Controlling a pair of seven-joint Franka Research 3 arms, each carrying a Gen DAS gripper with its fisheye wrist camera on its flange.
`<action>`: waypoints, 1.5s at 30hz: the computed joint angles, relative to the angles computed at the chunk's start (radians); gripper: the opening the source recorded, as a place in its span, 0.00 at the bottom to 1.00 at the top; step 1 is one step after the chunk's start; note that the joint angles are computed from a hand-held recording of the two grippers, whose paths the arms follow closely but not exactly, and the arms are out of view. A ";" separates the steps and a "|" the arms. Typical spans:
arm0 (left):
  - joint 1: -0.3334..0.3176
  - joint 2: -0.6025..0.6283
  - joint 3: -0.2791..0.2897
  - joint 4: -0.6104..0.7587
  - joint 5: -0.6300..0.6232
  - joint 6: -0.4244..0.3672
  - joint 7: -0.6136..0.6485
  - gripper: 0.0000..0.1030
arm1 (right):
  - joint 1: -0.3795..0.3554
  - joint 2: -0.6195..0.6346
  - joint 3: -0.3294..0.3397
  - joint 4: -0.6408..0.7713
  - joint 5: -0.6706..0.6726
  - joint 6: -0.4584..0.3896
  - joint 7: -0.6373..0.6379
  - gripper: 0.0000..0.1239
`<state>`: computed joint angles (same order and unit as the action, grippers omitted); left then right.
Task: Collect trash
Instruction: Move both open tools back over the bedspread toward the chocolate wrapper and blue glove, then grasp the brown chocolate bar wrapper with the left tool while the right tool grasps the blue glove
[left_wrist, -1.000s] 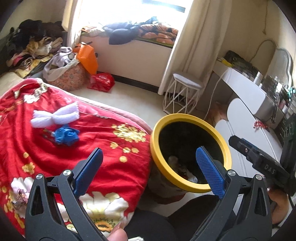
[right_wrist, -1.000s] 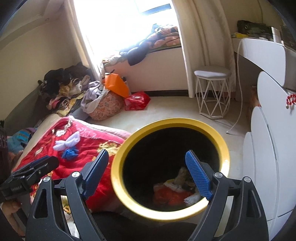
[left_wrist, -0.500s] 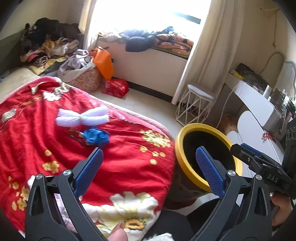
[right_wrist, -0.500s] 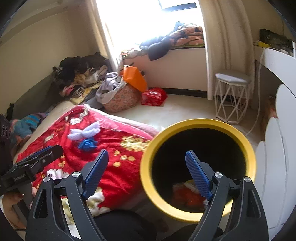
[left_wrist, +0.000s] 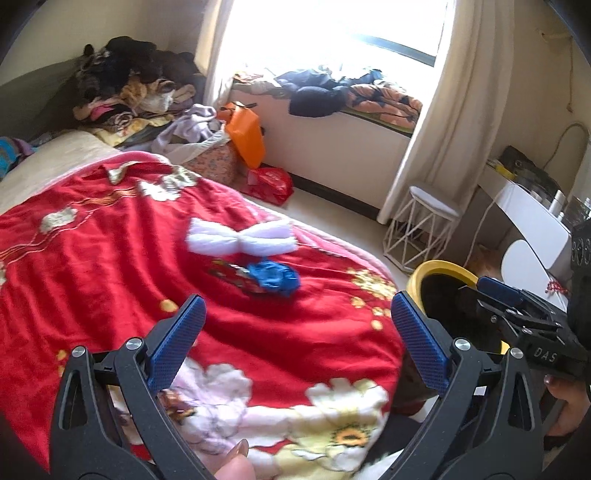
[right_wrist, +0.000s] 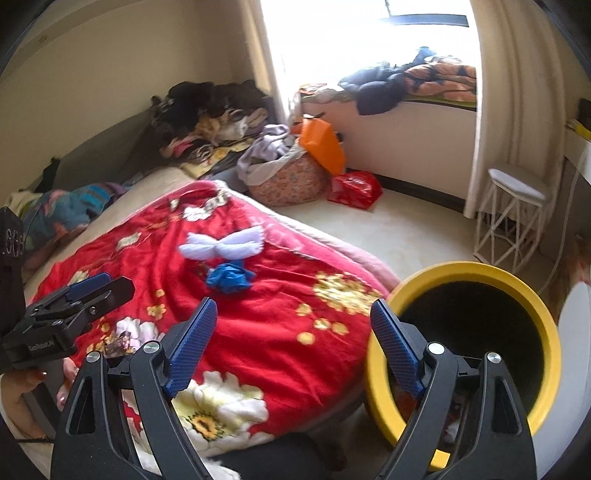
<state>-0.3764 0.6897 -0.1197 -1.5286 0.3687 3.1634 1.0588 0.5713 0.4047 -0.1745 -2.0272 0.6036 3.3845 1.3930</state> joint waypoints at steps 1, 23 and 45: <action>0.001 -0.004 0.005 -0.008 0.000 0.004 -0.001 0.90 | 0.001 0.011 0.000 0.018 -0.003 -0.014 -0.001 0.66; 0.185 -0.042 -0.100 -0.172 -0.046 -0.042 0.056 0.90 | -0.184 0.347 0.154 0.532 -0.298 -0.353 0.175 0.64; 0.272 -0.009 -0.210 -0.170 -0.206 -0.183 0.232 0.48 | -0.286 0.541 0.280 0.827 -0.326 -0.569 0.213 0.18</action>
<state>-0.1039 0.6803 -0.3302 -1.6991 0.1629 2.9806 1.2912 0.2848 0.9459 0.1051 -1.1999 0.2771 2.8156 1.6057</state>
